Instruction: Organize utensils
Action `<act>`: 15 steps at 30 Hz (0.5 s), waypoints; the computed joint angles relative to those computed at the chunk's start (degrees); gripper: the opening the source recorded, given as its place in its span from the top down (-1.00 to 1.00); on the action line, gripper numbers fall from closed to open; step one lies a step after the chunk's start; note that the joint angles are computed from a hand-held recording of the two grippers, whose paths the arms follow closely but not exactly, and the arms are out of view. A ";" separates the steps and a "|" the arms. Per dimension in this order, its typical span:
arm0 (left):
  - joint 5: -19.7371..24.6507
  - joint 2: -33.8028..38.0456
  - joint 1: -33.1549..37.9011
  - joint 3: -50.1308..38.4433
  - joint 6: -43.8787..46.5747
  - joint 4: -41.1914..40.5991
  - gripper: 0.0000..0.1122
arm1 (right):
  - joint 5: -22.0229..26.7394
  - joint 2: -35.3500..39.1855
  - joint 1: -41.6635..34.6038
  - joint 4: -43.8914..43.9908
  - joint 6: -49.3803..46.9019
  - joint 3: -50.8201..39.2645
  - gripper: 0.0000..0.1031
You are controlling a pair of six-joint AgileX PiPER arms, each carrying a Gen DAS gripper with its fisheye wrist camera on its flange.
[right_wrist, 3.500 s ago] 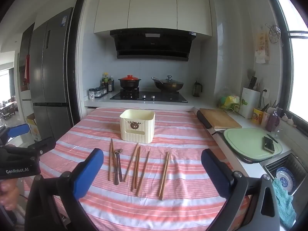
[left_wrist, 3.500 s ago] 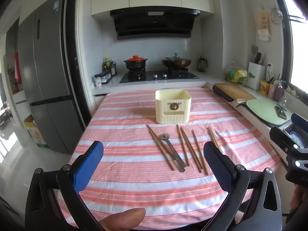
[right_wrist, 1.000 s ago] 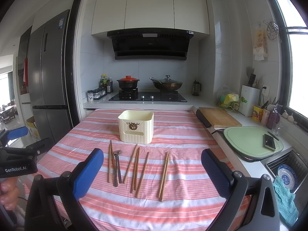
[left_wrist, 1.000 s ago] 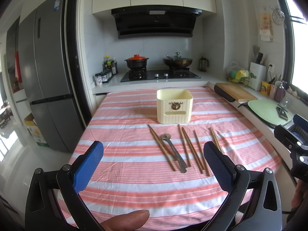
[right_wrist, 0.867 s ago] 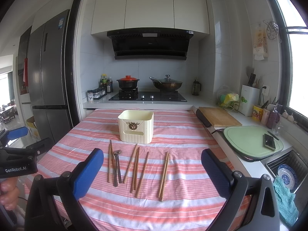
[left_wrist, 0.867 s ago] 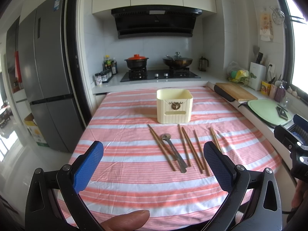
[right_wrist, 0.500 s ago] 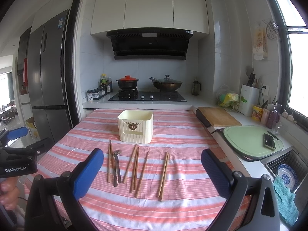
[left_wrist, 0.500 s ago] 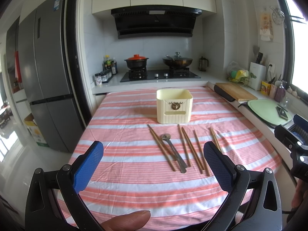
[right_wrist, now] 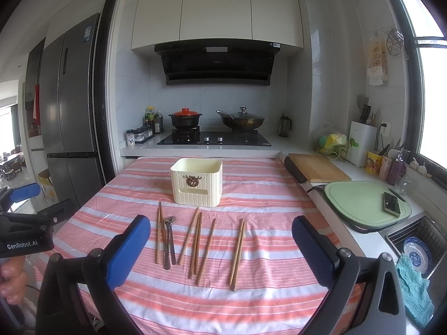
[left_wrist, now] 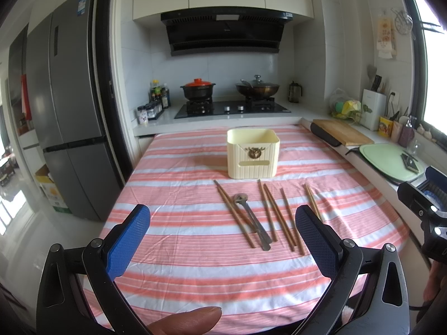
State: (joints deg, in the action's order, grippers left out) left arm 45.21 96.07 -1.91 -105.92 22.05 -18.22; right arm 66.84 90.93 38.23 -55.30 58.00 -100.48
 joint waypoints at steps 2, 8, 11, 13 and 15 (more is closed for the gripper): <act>-0.26 -0.11 0.09 0.47 0.26 -0.12 -0.83 | -0.08 -0.03 -0.04 0.03 -0.04 0.02 -1.00; -1.02 -0.39 0.10 1.55 0.10 -0.26 -0.83 | -0.09 -0.01 -0.16 -0.18 0.19 0.16 -1.00; -1.36 0.00 0.11 1.62 -0.14 -0.21 -0.83 | -0.17 0.16 -0.32 -0.38 0.27 0.17 -1.00; -0.73 0.96 0.25 0.46 -0.64 0.10 -0.83 | -0.24 0.31 -0.53 -0.31 0.34 0.18 -1.00; 1.13 2.77 0.44 -2.43 -1.88 0.71 -0.83 | -0.50 0.46 -1.04 0.15 0.36 0.33 -1.00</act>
